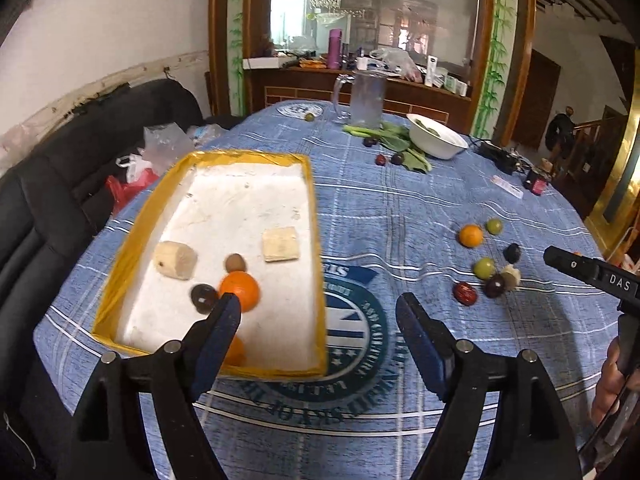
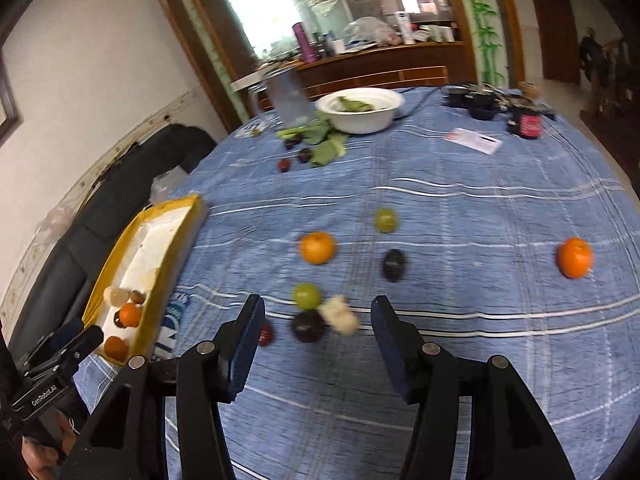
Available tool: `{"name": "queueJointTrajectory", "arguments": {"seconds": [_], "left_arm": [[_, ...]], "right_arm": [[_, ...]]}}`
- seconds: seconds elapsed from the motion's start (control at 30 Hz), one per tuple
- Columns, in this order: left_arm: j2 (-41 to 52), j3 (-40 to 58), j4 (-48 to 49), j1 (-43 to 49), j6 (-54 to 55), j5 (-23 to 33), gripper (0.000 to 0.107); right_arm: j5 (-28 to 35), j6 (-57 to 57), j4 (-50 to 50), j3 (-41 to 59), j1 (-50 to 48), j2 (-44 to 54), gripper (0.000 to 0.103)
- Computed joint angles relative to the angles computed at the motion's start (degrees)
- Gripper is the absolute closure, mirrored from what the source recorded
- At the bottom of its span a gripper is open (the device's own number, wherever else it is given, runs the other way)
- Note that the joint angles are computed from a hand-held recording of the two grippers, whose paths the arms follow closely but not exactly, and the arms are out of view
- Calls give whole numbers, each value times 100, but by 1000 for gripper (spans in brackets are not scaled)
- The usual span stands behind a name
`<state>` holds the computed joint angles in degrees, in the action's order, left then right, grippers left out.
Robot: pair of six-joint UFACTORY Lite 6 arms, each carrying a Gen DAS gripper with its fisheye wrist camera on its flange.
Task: Organize fruits
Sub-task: 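Grasp a tangerine with the right tool while the left grasps another tangerine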
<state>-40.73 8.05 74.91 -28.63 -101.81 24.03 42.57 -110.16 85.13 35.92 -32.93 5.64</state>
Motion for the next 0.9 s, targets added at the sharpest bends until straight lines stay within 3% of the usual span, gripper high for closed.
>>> {"name": "queueJointTrajectory", "arguments": {"seconds": [0.3,0.53,0.9], "left_arm": [[892,245,1424,-91,-1592,-430,28],[2284,1251,2699,-172,-2748,-719,28],[5240,4172,3366,-248,-2653,-1183,28]], "right_arm": [[275,662,-587,1885,-1768,1383,44],[-254,2958,-1663,4134,-1514,3124,44],[-1218,1647,-539,3739,-1073,3262,44]]}}
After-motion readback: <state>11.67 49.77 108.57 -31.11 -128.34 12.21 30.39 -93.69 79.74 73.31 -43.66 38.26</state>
